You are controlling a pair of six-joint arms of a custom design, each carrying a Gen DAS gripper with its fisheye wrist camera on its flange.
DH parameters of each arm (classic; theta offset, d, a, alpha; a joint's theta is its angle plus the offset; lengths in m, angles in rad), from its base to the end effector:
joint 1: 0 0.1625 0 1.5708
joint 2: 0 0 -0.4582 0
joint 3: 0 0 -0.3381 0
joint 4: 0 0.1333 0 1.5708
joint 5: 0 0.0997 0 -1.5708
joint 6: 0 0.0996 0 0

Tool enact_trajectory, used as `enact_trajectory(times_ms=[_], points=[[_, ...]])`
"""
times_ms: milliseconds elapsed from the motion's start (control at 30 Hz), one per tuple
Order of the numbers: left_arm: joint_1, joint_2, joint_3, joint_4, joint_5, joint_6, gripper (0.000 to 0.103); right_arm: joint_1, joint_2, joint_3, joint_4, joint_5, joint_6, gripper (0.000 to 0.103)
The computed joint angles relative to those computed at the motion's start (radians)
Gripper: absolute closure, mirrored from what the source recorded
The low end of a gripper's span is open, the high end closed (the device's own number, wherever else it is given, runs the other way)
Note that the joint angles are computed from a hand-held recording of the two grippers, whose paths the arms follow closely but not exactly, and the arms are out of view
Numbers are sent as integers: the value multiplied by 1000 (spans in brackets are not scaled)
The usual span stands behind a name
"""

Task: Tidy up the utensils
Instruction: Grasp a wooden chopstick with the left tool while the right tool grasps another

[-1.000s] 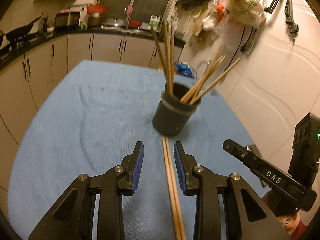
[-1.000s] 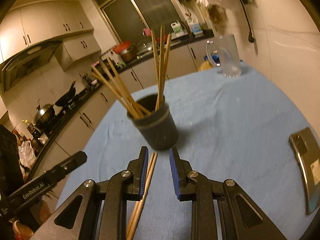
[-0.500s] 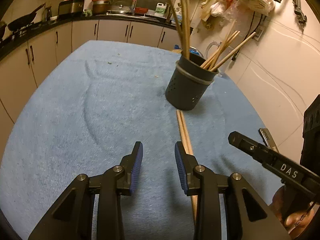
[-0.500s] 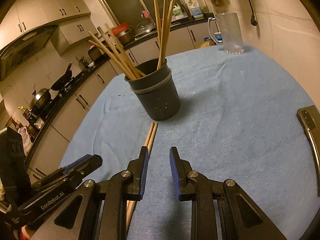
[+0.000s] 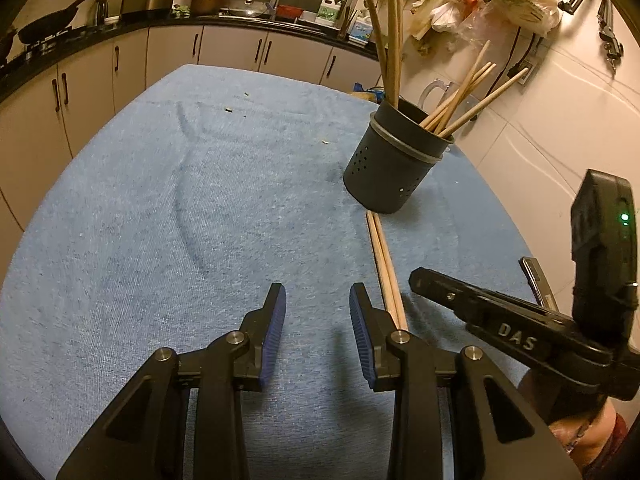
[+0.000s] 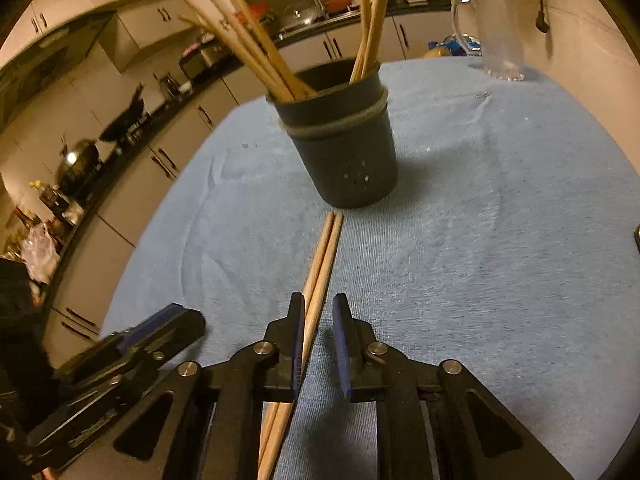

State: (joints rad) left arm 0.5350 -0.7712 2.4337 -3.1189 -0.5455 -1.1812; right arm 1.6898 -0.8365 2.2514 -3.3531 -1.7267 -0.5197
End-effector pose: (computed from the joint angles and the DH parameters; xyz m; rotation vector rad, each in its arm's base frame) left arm -0.2248 -0.3871 0.0825 -0.0953 2.3523 -1.1253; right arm 0.1749 -0.4705 0.1126 0.8641 -2.7462 0.4794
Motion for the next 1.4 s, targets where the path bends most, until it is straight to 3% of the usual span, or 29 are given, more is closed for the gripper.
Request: enact_trajectory(times_ms=[500, 733, 967, 1167, 1400], points=[[31, 0, 0, -53, -31, 39, 72, 75, 90, -45, -52, -172, -55, 94], [38, -9, -22, -32, -55, 79, 71, 64, 56, -57, 36, -185, -83, 94], [63, 0, -75, -7, -102, 133, 71, 17, -40, -18, 104, -203, -137, 93], [108, 13, -166, 57, -183, 214, 69, -16, -83, -50, 168, -170, -96, 92], [168, 31, -292, 225, -216, 257, 69, -35, -72, -117, 270, -135, -10, 92]])
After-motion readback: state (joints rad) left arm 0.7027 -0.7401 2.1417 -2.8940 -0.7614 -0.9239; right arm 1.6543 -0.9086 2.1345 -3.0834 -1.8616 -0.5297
